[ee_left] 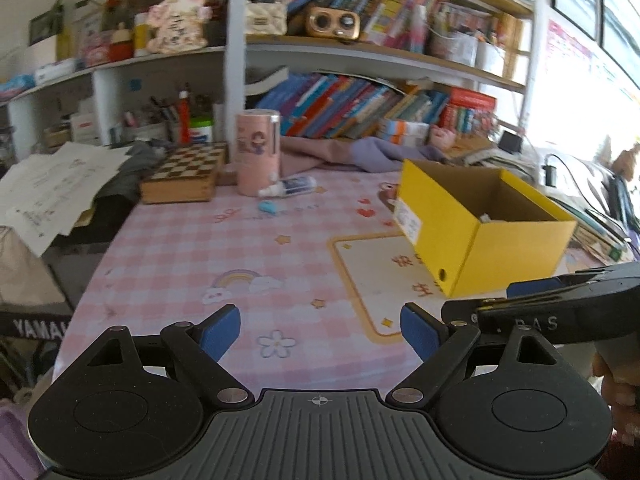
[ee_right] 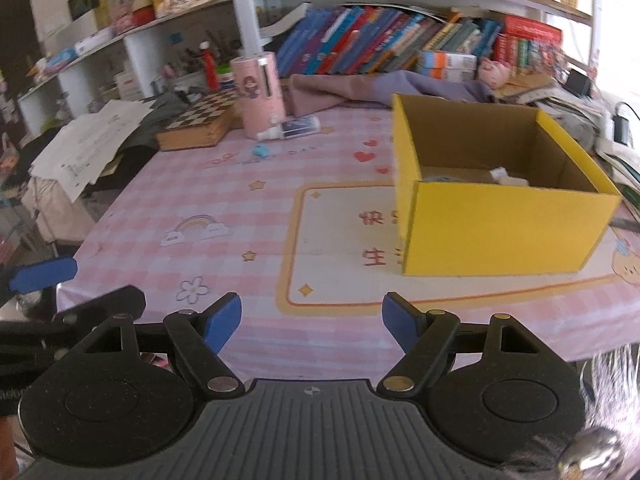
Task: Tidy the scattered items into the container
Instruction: 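Move both tools toward the spray bottle and light-blue clip on the table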
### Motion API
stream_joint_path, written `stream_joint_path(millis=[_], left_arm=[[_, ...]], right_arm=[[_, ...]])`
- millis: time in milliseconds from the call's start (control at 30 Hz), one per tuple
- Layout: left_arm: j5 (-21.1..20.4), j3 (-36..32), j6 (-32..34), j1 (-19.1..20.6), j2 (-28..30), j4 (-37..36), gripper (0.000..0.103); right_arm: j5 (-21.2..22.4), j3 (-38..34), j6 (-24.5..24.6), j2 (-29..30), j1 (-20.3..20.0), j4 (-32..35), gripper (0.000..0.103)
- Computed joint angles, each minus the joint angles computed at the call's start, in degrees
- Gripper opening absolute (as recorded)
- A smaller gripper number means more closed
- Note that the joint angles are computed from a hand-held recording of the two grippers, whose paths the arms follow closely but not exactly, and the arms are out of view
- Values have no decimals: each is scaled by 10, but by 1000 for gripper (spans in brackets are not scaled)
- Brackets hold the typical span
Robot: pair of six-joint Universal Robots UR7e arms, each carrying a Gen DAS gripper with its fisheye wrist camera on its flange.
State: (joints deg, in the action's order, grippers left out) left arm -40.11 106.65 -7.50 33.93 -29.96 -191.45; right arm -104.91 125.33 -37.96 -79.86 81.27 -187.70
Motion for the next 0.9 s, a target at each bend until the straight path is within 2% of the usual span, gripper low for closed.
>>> stream_joint_path(millis=[467,900], left_arm=[[56,1,-22,7,-3,-3,90],[57,-71,11,42,23,14,90]], right_arm=[[28,-35,-25,34,15,34,77],[33,-122,-18,90,20,74,76]])
